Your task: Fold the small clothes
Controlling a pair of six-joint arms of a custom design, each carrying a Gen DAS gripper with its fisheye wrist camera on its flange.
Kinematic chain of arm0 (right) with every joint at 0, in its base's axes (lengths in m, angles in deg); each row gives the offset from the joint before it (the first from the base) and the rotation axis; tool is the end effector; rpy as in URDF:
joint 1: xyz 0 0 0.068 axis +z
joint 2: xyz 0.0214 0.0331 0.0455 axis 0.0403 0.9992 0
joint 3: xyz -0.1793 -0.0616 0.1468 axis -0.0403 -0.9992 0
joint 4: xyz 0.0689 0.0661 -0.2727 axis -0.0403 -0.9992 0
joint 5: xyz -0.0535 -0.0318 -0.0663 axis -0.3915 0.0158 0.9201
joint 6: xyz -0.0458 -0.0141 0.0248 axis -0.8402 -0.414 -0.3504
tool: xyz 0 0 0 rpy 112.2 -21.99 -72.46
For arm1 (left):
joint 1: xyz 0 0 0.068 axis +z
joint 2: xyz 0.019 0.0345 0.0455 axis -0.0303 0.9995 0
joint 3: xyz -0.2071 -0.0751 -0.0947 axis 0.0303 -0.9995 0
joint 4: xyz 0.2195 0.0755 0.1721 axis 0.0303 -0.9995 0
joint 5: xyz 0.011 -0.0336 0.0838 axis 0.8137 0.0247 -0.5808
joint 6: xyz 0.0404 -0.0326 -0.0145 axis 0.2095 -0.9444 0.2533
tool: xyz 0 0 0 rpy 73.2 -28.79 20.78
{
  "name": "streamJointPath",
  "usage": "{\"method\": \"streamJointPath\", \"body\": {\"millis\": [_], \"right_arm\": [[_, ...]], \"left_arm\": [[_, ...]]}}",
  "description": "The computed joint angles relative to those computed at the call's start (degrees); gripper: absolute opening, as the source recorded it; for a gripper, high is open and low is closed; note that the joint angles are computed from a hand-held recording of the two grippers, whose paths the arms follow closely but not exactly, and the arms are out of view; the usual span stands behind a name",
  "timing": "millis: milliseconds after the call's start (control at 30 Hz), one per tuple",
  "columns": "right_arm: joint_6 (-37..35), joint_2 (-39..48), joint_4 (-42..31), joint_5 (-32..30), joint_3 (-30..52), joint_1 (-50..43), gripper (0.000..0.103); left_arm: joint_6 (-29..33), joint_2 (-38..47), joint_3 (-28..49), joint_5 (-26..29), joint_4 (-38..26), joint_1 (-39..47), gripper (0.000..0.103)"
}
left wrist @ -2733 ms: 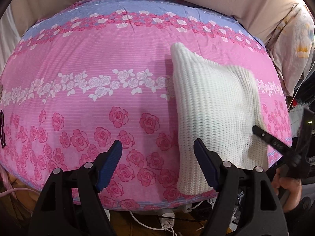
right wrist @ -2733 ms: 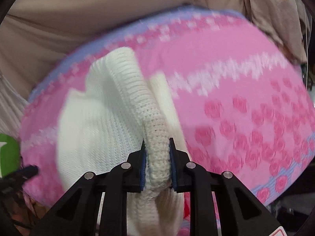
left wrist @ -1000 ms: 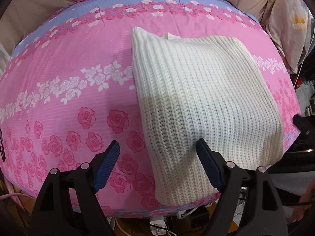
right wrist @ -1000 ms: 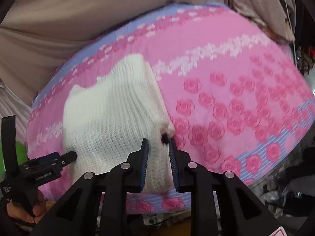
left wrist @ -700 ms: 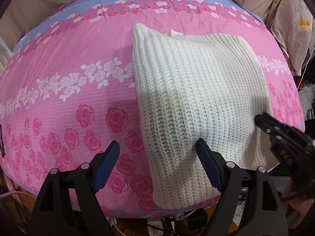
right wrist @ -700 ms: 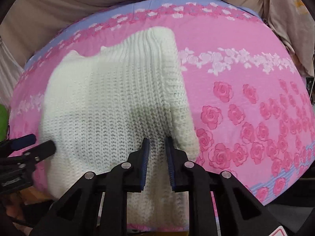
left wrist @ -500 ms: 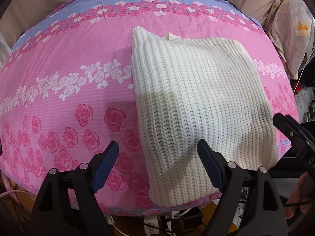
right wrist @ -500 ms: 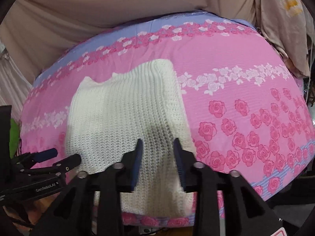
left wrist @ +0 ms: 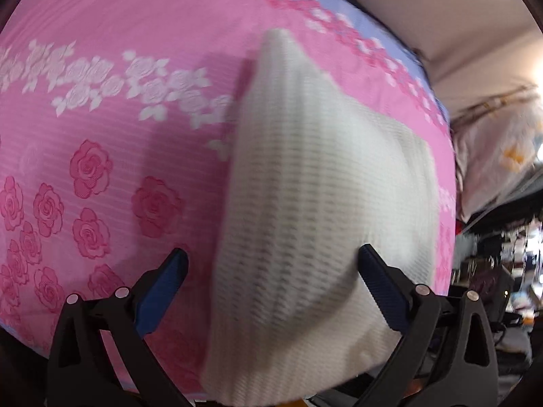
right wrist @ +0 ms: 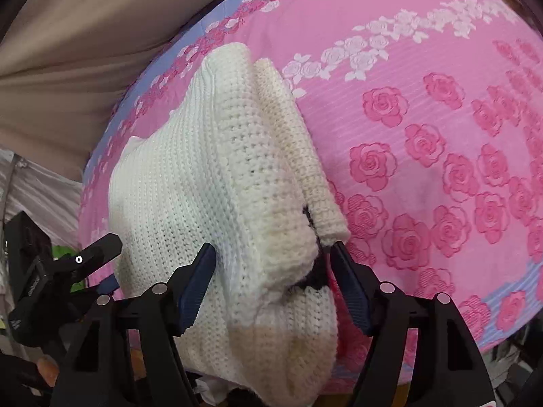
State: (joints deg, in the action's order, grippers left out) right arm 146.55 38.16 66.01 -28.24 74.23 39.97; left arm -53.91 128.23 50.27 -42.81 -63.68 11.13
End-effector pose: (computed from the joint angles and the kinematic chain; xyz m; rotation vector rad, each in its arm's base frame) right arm 0.1965 0.1530 0.0670 0.7276 2.6111 0.7134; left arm 0.2914 0.0489 0.0506 0.0182 2.8957 -0.7156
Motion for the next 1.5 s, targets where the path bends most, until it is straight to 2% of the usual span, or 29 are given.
{"method": "streamJointPath", "body": {"millis": [67, 200, 300, 333, 400, 467, 633, 800, 933, 1033, 1100, 1200, 1267, 1400, 1500], "right_arm": [[0.71, 2.20, 4.64, -1.87, -0.78, -1.52, 0.082], [1.01, 4.76, 9.42, -3.81, -1.21, -3.06, 0.089], [0.26, 6.67, 11.82, -3.99, -0.57, -3.63, 0.093], [-0.14, 7.45, 10.92, -3.48, 0.55, -3.33, 0.083], [-2.00, 8.78, 8.95, -3.67, 2.71, -3.43, 0.051], [0.51, 8.18, 11.46, -4.67, 1.87, -3.44, 0.043], [-0.01, -4.51, 0.24, 2.75, 1.96, 0.48, 0.038], [0.82, -24.78, -20.76, 14.95, 2.87, 6.54, 0.038], [3.90, -39.54, -38.43, 26.21, 5.94, 12.67, 0.038], [6.70, -41.45, -47.70, 38.24, 12.59, 20.66, 0.038], [6.59, -38.84, -50.74, 45.66, 18.18, 25.07, 0.038], [2.92, -34.14, -50.15, 52.37, 24.71, 28.63, 0.038], [-1.83, -30.67, -47.11, 54.05, 28.74, 29.37, 0.039], [-14.40, -22.45, -34.24, 51.91, 33.91, 27.90, 0.039], [-20.88, -15.52, -22.95, 46.13, 35.15, 25.19, 0.040]], "left_arm": [[-0.01, 3.97, 2.23, 1.31, -1.26, 0.47, 0.098], [-0.31, 3.11, 1.46, 1.10, -1.18, -2.80, 0.098], [-1.23, 2.08, 1.35, -0.07, -2.09, -5.90, 0.085], [-1.18, 0.01, 0.30, -1.46, -1.74, -7.45, 0.081], [0.07, -2.98, -0.46, -3.09, -2.62, -8.59, 0.061], [1.96, -6.62, -0.74, -4.17, -5.45, -9.77, 0.051], [4.88, -16.69, -1.50, -2.54, -12.70, -12.34, 0.046], [7.29, -29.90, -1.58, 1.41, -19.85, -17.50, 0.044], [10.58, -37.54, 2.29, 6.82, -26.11, -18.54, 0.044], [14.17, -41.31, 5.36, 11.28, -29.60, -15.74, 0.044], [16.50, -43.09, 8.02, 14.05, -31.44, -13.00, 0.044], [21.65, -42.34, 13.53, 18.33, -34.94, -6.12, 0.045], [26.34, -39.66, 17.85, 21.37, -38.04, -0.08, 0.045], [34.75, -33.27, 23.96, 25.09, -41.46, 10.81, 0.045], [38.16, -26.36, 26.51, 25.25, -40.02, 16.22, 0.047]]}}
